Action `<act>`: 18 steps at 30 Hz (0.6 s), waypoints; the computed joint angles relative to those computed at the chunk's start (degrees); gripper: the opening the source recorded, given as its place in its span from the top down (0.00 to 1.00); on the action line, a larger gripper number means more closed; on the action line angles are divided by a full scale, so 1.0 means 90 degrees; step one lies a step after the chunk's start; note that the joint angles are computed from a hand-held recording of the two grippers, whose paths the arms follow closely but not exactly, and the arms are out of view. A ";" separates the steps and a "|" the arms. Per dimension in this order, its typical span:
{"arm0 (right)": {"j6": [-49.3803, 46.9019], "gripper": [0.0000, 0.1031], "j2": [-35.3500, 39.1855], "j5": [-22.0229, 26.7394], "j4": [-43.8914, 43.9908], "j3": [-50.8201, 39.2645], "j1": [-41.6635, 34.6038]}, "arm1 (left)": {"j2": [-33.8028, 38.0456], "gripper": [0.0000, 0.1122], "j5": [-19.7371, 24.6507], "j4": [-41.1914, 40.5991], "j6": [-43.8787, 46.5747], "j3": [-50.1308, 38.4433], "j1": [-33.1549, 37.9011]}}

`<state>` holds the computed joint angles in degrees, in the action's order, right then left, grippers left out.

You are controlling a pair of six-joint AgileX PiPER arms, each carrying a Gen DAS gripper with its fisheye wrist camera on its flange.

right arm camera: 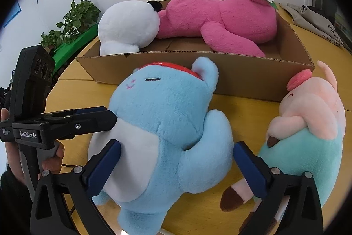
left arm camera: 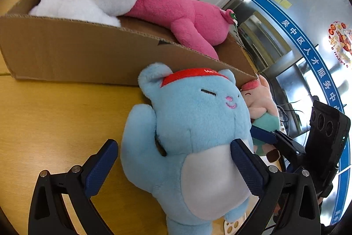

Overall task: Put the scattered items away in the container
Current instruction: 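Move both grippers to the light-blue bear plush with red headband, then close both grippers on the blue bear and lift it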

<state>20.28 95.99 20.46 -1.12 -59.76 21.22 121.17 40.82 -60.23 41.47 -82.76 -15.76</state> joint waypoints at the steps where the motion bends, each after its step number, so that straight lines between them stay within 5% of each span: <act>1: 0.0197 0.02 0.0021 -0.0022 -0.0257 0.0018 0.0079 | 0.0005 0.08 0.0025 -0.0021 0.0073 0.0017 -0.0035; 3: 0.0362 0.02 0.0027 -0.0019 -0.0512 0.0035 0.0139 | -0.0142 0.08 -0.0225 -0.0042 0.0237 0.0216 -0.0150; 7: -0.0172 0.06 -0.0084 -0.0073 -0.0026 0.0125 0.0120 | -0.0236 0.14 0.0106 -0.0232 0.0536 0.0324 -0.0015; 13: -0.1707 0.04 0.0008 -0.0204 0.1562 0.0140 0.0178 | -0.0658 0.19 0.0043 -0.0226 0.0837 0.0832 0.0203; 18: -0.1828 0.03 0.0154 -0.0144 0.1542 0.0009 0.0210 | -0.0503 0.20 0.0168 -0.0270 0.0856 0.0719 0.0268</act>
